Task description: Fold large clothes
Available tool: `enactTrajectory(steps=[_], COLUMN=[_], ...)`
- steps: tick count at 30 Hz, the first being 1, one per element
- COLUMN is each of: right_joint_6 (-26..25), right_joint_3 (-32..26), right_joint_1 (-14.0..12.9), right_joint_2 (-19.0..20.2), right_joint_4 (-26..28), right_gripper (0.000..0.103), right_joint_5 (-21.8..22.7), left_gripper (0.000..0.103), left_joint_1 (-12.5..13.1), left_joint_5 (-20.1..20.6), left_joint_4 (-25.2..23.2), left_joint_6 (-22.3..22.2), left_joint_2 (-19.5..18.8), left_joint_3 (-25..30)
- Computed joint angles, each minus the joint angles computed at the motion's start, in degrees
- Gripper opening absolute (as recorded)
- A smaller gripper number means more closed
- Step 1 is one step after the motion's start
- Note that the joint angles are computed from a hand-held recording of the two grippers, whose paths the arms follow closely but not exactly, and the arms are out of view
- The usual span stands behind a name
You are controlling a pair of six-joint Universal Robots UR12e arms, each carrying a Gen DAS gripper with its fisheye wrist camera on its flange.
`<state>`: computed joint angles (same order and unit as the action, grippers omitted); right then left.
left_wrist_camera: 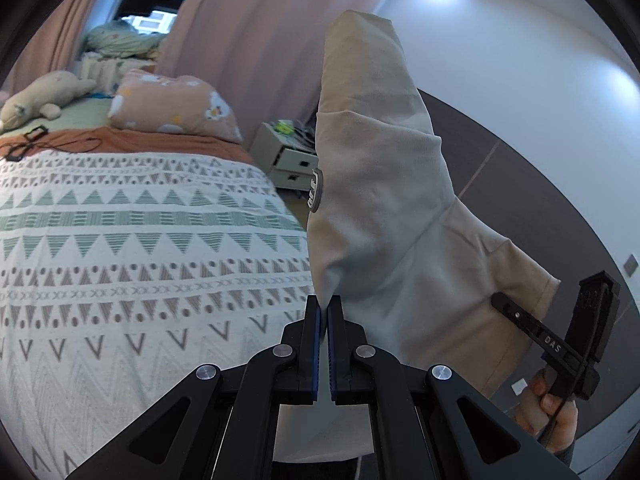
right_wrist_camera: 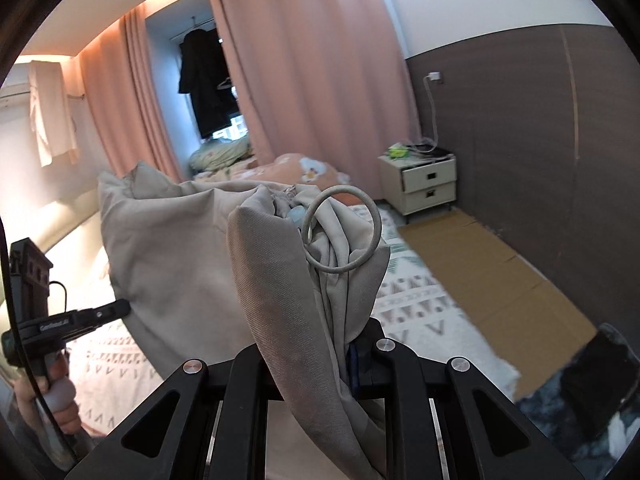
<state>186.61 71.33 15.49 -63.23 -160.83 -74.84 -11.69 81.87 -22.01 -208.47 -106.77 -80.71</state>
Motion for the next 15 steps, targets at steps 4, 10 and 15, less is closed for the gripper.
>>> enactTrajectory(steps=[4,10,15], right_joint_6=[-0.02,0.2,1.13], right_joint_3=[0.76,-2.4,-6.81], right_joint_1=[-0.99,-2.06,-2.7], right_joint_2=[-0.91,1.17,5.05], right_joint_4=[-0.42,2.63,7.53], right_gripper=[0.016,0.016,0.016], right_joint_5=[-1.8,-3.5,-4.08], left_gripper=[0.002,0.002,0.002], left_joint_1=[-0.81,-0.95,0.35], left_joint_5=[-2.1,-6.28,-11.08], left_joint_4=[-0.64,-1.83,-6.85], left_joint_6=[0.03,-1.24,-4.45], left_joint_2=[-1.66,-4.67,-8.46], left_joint_3=[2.34,5.61,9.35])
